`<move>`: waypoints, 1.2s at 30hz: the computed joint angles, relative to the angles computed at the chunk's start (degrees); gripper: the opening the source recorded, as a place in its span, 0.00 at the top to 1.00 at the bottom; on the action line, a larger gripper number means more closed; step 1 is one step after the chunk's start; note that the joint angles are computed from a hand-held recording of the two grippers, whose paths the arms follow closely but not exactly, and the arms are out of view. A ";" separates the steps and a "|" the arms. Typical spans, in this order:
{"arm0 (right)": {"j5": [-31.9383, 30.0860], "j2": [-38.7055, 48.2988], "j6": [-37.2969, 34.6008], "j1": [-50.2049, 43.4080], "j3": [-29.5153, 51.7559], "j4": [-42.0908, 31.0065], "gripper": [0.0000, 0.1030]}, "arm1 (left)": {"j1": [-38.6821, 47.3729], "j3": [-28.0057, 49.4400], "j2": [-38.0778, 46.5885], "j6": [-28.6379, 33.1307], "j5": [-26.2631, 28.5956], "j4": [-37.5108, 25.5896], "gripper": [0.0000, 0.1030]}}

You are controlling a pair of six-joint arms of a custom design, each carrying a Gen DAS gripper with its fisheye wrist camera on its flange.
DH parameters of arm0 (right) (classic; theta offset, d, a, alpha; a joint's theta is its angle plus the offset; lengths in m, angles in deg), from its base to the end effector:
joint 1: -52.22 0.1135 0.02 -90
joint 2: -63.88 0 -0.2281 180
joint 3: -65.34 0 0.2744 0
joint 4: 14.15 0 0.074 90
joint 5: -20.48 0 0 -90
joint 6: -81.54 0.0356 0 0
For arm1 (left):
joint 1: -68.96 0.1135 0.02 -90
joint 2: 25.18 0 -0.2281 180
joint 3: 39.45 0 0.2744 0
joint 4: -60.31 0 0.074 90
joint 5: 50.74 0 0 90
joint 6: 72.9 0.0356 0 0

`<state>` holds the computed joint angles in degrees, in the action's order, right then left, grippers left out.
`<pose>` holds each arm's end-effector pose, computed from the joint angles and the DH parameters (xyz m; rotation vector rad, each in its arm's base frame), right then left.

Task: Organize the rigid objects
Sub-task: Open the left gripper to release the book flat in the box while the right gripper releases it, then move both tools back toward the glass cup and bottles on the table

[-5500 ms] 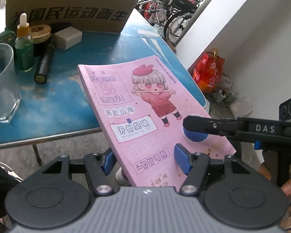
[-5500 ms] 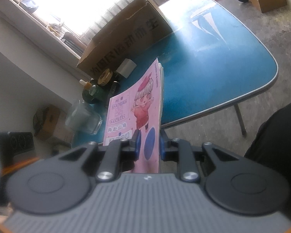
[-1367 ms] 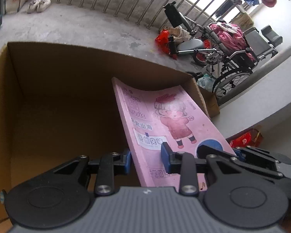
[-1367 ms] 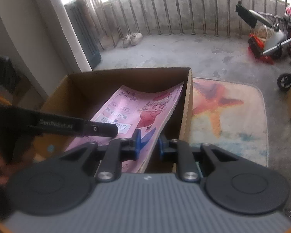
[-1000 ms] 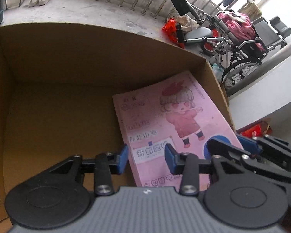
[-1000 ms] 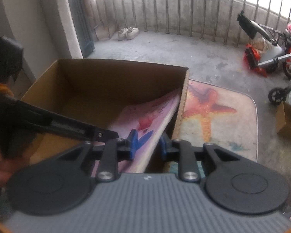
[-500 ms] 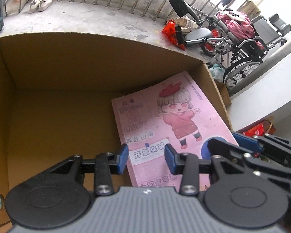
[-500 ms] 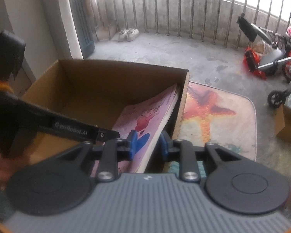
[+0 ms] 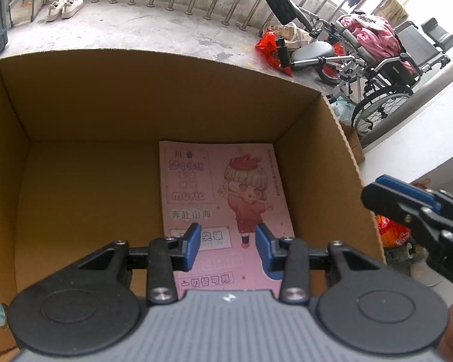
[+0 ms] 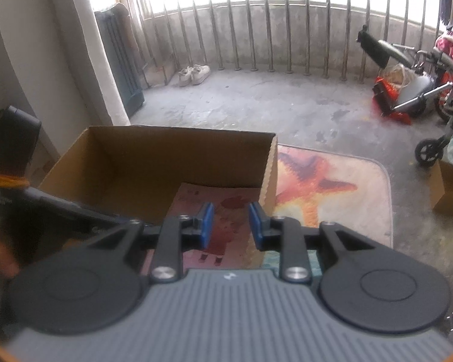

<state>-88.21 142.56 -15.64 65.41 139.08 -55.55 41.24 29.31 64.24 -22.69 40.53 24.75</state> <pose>0.3119 0.0848 0.2356 -0.5711 2.2982 0.4379 0.2965 -0.1567 0.1537 -0.2672 2.6110 -0.4670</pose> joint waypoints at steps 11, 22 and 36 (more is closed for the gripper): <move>-1.13 -2.72 0.97 -1.33 -1.39 -0.81 0.78 | -1.94 -0.84 -3.24 -0.82 -2.00 -0.98 0.59; -4.85 -22.14 1.70 -6.64 -5.61 -10.87 0.78 | -12.36 -5.05 -23.16 -3.14 -11.59 -8.33 0.37; -21.13 -53.17 -3.43 -26.29 0.26 -42.52 0.67 | -43.52 -7.55 -48.33 -14.50 -35.08 -27.17 0.04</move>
<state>-109.34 89.39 -19.07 39.12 139.34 -98.07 -2.29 21.75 15.91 -37.19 5.46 -2.42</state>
